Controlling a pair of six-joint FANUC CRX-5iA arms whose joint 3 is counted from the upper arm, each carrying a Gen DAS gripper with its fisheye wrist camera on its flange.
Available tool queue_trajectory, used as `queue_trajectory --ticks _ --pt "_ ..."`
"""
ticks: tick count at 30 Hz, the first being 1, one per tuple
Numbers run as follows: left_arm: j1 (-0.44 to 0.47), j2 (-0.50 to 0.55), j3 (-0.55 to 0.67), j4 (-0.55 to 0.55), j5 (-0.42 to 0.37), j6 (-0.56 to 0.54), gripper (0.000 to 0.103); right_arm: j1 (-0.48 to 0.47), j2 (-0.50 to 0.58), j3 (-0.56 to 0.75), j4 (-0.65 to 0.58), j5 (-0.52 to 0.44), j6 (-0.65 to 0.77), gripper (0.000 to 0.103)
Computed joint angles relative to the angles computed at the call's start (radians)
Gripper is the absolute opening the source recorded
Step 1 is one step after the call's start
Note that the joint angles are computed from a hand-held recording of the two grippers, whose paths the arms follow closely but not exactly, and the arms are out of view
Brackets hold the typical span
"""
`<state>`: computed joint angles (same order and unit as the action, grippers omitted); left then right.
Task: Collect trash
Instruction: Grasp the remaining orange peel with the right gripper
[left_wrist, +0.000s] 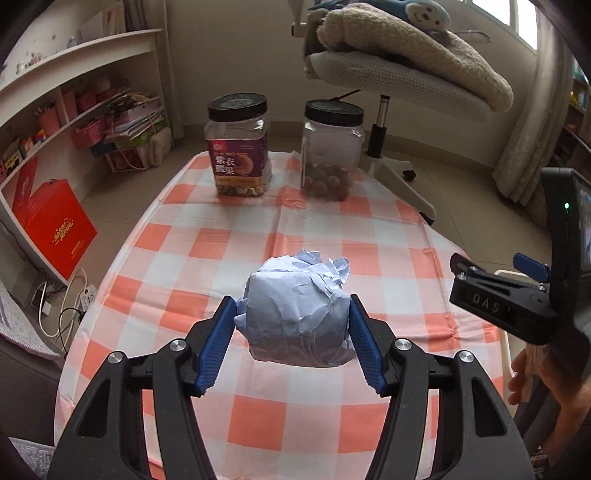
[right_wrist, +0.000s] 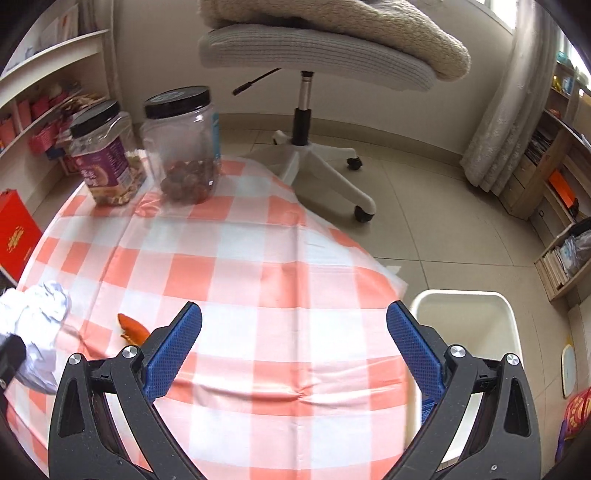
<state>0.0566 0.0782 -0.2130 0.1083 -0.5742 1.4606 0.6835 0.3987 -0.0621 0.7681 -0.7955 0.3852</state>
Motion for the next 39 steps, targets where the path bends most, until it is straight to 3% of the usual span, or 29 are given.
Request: queue_trajectory --ticks 6,11,17,25,31,39 --pt "0.096 -0.019 -0.016 0.002 0.003 0.023 0.06 0.046 0.109 0.136 -0.175 0.049 0.239 0.096" --pt "0.139 -0.015 -0.024 0.024 -0.005 0.011 0.06 0.071 0.176 0.218 -0.264 0.034 0.373 0.093" --pt "0.154 -0.002 -0.022 0.029 -0.014 0.003 0.06 0.069 0.228 0.299 -0.38 -0.005 0.482 0.072" --pt "0.154 0.009 -0.013 0.012 -0.023 0.019 0.06 0.077 0.246 0.324 -0.397 -0.018 0.522 0.023" --pt "0.149 0.004 -0.013 0.003 -0.015 0.03 0.06 0.074 0.232 0.319 -0.396 -0.022 0.496 0.018" --pt "0.142 -0.015 -0.017 0.009 0.0 0.04 0.06 0.078 0.157 0.246 -0.341 0.042 0.433 0.018"
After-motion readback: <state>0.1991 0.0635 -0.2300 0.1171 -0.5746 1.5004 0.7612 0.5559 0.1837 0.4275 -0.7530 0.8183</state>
